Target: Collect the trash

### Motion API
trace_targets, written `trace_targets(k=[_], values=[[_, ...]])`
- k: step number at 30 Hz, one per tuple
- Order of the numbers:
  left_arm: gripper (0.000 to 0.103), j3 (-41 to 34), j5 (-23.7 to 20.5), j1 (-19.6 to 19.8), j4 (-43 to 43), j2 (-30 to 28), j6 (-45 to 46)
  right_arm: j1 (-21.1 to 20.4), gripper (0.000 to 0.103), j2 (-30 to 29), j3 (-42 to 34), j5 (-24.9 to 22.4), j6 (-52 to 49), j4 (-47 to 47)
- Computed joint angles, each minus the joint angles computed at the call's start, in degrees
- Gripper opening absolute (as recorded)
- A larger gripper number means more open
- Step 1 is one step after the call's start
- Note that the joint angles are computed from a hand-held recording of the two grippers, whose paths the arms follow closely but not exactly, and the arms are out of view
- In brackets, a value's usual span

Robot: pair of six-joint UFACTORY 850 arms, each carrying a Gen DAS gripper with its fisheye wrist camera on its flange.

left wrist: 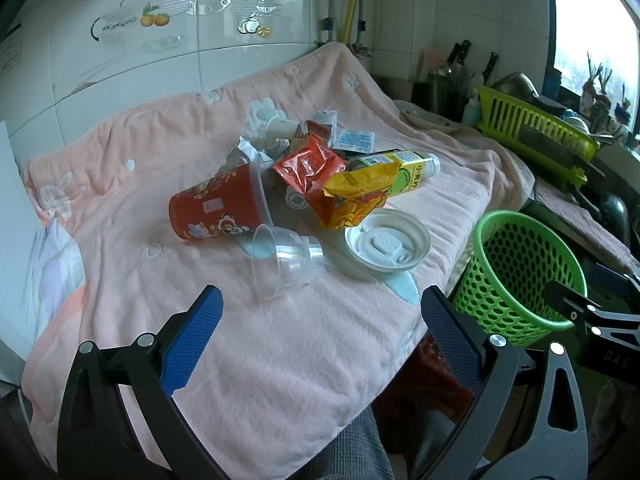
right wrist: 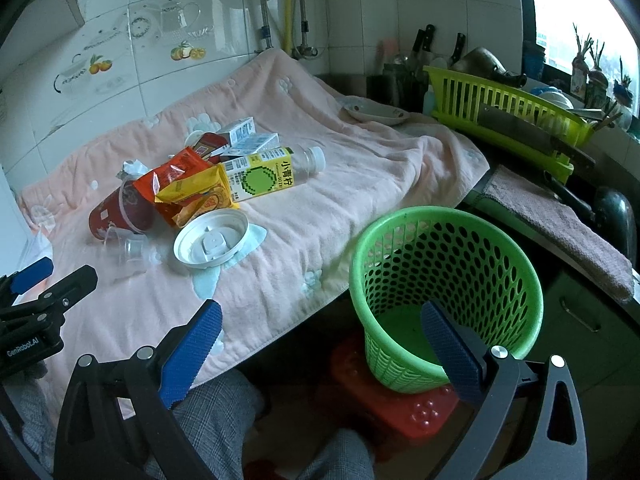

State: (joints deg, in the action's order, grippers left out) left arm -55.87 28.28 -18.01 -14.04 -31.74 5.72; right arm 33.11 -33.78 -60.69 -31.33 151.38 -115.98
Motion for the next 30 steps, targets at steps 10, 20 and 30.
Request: trace_targets(k=[10,20,30], values=[[0.098,-0.4,-0.1,0.1,0.2,-0.2,0.0,-0.1,0.096,-0.1,-0.1,0.1,0.1,-0.1],[0.098,-1.2,-0.5,0.0,-0.6,-0.7,0.5,-0.2,0.096,-0.3,-0.3,0.5,0.3,-0.5],[0.098,-1.3,-0.7,0.1,-0.6,-0.7,0.5,-0.2,0.096,-0.3,-0.4,0.4,0.3,-0.5]])
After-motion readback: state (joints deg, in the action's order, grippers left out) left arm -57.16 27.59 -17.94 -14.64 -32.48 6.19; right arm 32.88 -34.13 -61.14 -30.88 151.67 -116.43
